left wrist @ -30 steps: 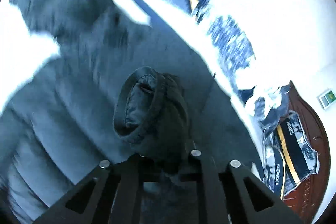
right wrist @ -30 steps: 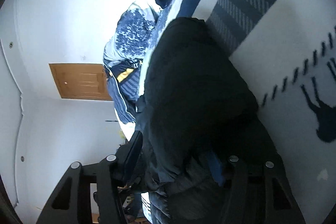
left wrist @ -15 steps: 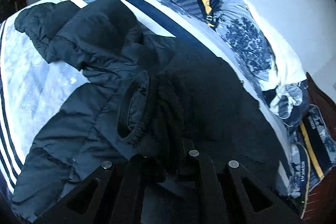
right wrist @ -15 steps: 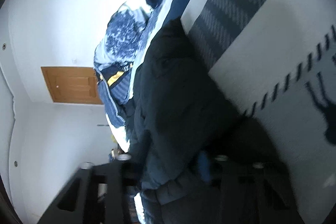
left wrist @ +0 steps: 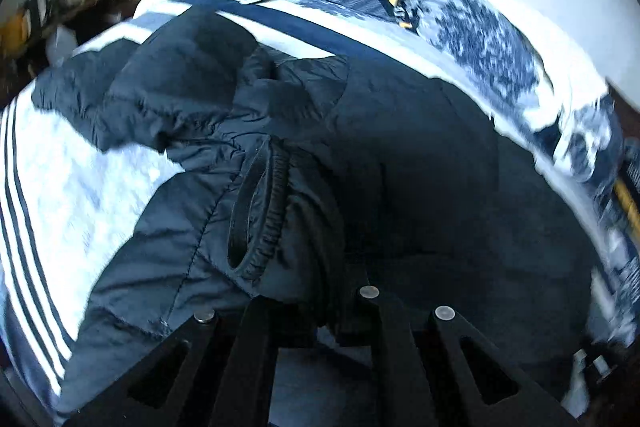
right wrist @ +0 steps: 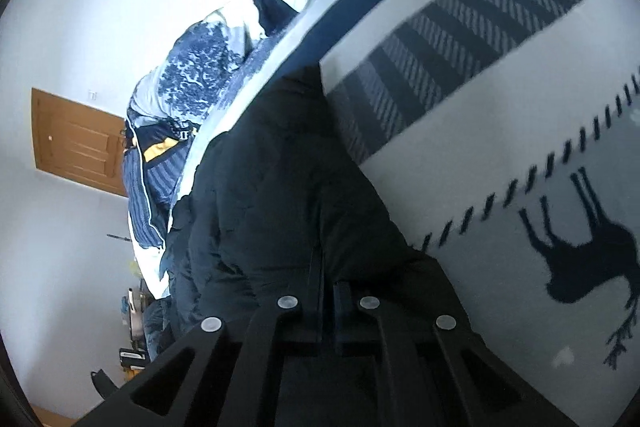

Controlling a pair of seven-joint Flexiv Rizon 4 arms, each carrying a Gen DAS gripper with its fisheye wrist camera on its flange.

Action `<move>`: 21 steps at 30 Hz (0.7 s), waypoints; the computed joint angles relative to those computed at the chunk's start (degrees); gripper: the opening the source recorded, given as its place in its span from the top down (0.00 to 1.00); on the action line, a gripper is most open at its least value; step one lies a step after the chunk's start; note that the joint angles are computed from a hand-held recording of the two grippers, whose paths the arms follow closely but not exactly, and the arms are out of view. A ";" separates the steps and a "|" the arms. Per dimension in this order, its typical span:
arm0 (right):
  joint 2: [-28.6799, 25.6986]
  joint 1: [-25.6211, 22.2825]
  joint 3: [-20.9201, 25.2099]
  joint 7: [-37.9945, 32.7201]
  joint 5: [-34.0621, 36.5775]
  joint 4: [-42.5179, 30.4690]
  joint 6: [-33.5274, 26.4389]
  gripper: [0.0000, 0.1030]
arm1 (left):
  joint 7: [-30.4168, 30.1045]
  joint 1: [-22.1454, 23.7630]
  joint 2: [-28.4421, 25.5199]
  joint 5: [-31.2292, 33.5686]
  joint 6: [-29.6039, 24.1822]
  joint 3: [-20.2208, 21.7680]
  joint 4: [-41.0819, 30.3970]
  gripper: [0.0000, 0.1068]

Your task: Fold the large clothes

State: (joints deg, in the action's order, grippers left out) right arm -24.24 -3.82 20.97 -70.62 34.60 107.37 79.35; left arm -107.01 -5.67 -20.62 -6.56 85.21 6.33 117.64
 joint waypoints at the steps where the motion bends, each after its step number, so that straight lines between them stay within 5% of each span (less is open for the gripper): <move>1: 0.32 0.75 -0.79 0.61 -0.97 0.62 -0.16 0.97 | -1.97 -1.98 -0.92 3.57 -2.44 2.65 -1.96 0.92; 7: -0.75 -0.97 0.28 -0.37 0.86 -0.43 -3.68 0.97 | -2.72 -3.82 -1.91 6.30 -3.79 5.24 -2.69 0.84; 11: -1.38 -1.76 0.87 -3.00 3.18 -1.68 -5.22 0.95 | -6.57 -5.61 2.12 11.61 -6.40 8.17 -0.33 0.47; 13: -0.93 -3.01 1.71 -5.31 5.53 -2.24 -6.14 0.90 | -9.78 -5.65 5.04 15.14 -4.72 9.58 2.42 0.40; 14: -0.24 -3.01 1.56 -5.78 6.27 -2.03 -6.50 0.86 | -10.83 -5.42 6.86 16.91 -4.11 10.02 3.99 0.37; 15: 0.91 -2.84 1.42 -6.49 6.79 -1.61 -6.71 0.66 | -10.12 -4.09 9.27 17.26 -3.10 9.32 6.52 0.36; 16: 1.87 -2.17 0.99 -6.93 7.10 -1.06 -6.40 0.35 | -8.94 -2.48 11.22 16.60 -2.24 8.19 8.85 0.36; 17: 3.48 -0.91 0.34 -7.10 6.90 0.38 -4.91 0.24 | -6.53 -0.38 13.99 14.50 -1.21 6.67 12.25 0.36; 21: 11.98 3.10 -0.48 -7.81 6.06 7.19 -3.49 0.20 | 10.27 3.50 22.73 -3.98 3.55 1.24 24.58 0.36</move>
